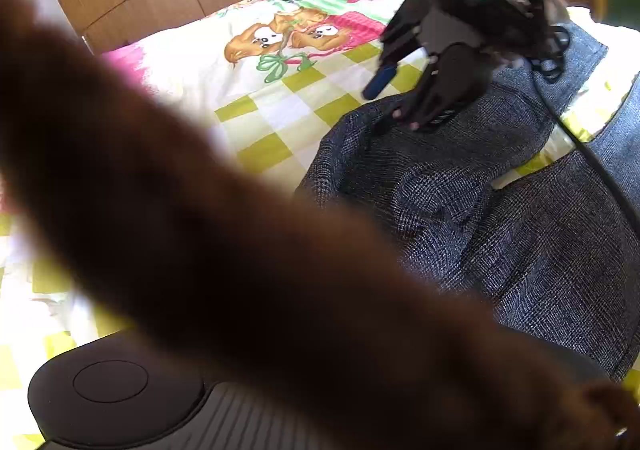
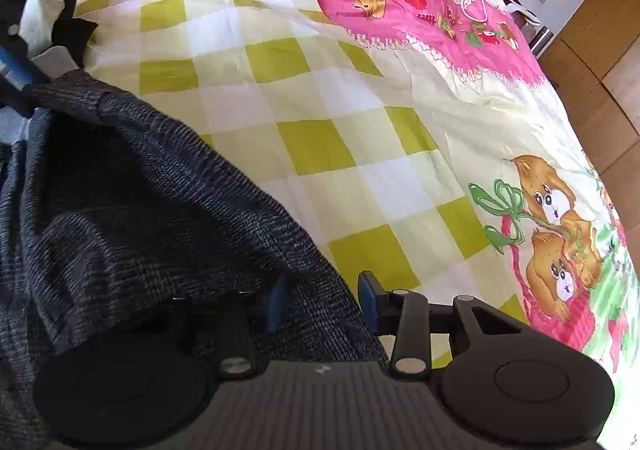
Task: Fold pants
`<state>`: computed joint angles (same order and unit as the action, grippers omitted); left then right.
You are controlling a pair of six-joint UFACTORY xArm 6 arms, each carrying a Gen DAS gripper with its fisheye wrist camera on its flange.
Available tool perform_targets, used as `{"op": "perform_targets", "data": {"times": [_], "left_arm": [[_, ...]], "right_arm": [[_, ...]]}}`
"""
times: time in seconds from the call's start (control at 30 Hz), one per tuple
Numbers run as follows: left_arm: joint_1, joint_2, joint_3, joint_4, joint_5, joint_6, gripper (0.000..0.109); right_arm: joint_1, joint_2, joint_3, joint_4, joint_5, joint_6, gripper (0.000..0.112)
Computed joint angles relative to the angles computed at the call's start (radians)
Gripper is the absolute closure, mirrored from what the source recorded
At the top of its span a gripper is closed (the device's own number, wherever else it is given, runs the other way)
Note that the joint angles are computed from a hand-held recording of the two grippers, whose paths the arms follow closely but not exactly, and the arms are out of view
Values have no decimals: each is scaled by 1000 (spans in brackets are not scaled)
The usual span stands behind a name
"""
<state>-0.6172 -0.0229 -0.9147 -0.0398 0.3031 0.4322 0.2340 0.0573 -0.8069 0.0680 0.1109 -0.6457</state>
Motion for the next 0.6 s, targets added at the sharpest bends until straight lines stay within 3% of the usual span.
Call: {"op": "perform_targets", "data": {"times": [0.07, 0.17, 0.3, 0.37, 0.47, 0.6], "left_arm": [[1, -3, 8, -13, -3, 16, 101], [4, -14, 23, -28, -15, 23, 101], [17, -23, 40, 79, -60, -86, 100], [30, -30, 45, 161, -89, -171, 100], [53, -64, 69, 293, -144, -303, 100], [76, -162, 159, 389, -225, -413, 100]], "right_arm": [[0, 31, -38, -25, 42, 40, 66], [-4, 17, -16, -145, 32, 158, 88], [-22, -117, 81, -167, 8, 226, 92], [-24, -224, 135, -179, 26, 266, 93], [0, -458, 230, -316, 107, 427, 93], [126, -803, 370, -560, 271, 706, 93]]}}
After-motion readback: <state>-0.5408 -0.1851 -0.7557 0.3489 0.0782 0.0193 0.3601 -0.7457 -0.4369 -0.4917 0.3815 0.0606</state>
